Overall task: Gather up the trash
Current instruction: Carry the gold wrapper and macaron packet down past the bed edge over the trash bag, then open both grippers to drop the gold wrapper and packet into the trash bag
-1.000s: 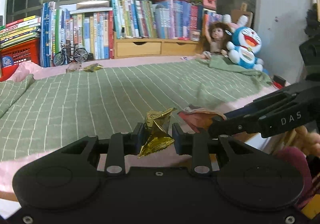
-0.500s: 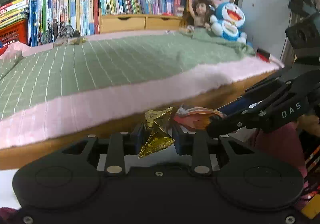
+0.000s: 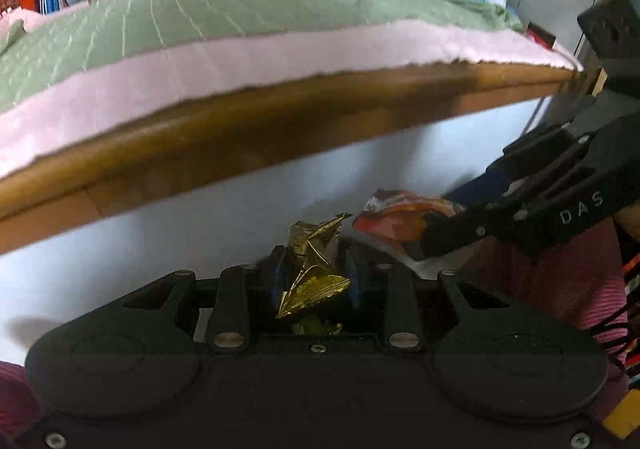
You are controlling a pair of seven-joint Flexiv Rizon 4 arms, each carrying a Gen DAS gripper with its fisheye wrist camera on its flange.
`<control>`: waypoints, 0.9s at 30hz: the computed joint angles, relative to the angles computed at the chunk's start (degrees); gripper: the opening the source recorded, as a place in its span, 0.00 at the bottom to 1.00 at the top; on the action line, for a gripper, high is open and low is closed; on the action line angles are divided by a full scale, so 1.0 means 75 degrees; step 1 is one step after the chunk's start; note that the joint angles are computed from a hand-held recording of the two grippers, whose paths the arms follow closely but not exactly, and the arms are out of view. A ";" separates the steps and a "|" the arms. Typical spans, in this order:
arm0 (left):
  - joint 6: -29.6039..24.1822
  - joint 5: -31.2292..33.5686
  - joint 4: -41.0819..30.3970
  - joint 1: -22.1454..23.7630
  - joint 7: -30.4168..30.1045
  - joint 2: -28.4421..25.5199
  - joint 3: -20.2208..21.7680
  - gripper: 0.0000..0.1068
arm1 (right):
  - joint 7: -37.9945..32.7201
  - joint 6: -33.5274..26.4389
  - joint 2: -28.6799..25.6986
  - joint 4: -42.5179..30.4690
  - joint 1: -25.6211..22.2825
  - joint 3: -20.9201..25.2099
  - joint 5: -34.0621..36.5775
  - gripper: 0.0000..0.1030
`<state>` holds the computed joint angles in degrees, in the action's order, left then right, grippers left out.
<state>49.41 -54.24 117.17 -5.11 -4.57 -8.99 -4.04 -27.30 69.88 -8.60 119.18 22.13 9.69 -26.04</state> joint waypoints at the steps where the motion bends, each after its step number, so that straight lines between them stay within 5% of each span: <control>1: 0.0012 0.0124 -0.0030 -0.0008 -0.0084 -0.0049 0.0008 0.28 | 0.0014 -0.0052 -0.0023 -0.0024 0.0003 -0.0004 0.0017 0.46; 14: 0.0035 0.0879 -0.0178 0.0034 -0.0632 -0.0295 -0.0062 0.35 | 0.0103 -0.0229 -0.0042 -0.0004 -0.0047 0.0000 0.0240 0.49; 27: 0.0232 0.1027 -0.0187 0.0045 -0.0822 -0.0370 -0.0156 0.46 | 0.0327 -0.0226 -0.0125 -0.0051 0.0000 -0.0042 0.0176 0.64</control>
